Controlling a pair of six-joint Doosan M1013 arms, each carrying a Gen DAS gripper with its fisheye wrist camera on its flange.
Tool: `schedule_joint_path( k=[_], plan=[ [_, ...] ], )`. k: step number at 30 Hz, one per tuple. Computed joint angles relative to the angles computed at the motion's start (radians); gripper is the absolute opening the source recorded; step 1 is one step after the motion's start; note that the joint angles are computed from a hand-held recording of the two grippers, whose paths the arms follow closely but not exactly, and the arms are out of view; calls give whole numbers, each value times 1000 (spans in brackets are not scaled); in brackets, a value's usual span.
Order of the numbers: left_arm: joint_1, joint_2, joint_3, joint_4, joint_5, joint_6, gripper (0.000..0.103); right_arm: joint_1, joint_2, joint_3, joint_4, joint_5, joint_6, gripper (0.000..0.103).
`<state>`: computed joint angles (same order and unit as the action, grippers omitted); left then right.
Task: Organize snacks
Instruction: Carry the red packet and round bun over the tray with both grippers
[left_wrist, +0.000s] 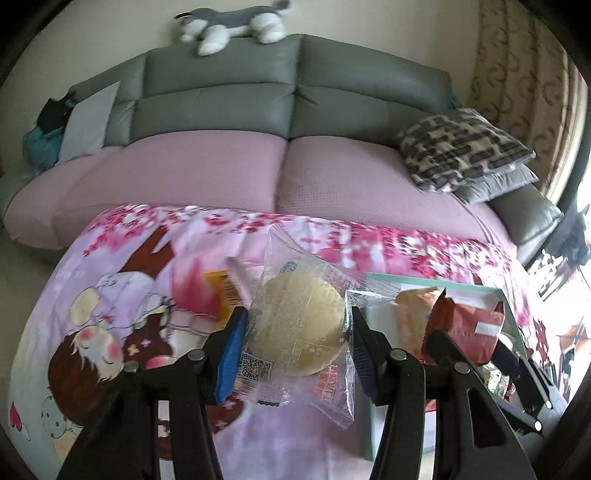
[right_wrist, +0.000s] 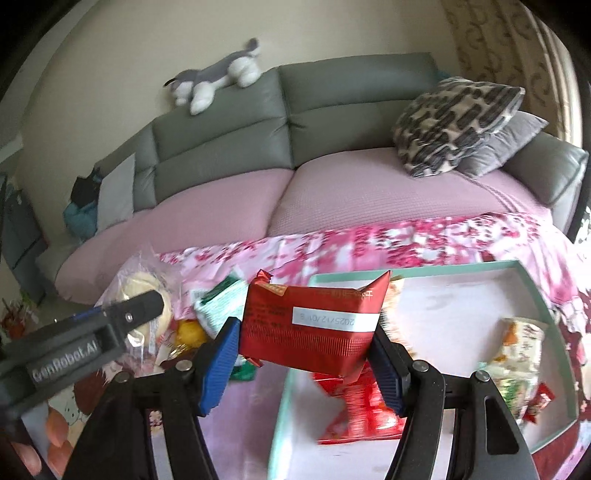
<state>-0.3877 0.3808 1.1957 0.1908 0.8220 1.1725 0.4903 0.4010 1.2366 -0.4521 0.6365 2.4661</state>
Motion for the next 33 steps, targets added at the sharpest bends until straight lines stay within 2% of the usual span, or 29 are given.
schedule_joint_path(
  k=[14,26,33],
  plan=[
    [-68,26,-41,-32,-25,77,55,-61,-79,107,-117,25,187,70],
    [-103,48,-61,-68,-34,138,55,-96,-114,162,-158,57,252,70],
    [-116,73,-76,-92,-35,176,55,-113,-122,184,-140,48,268,70]
  ],
)
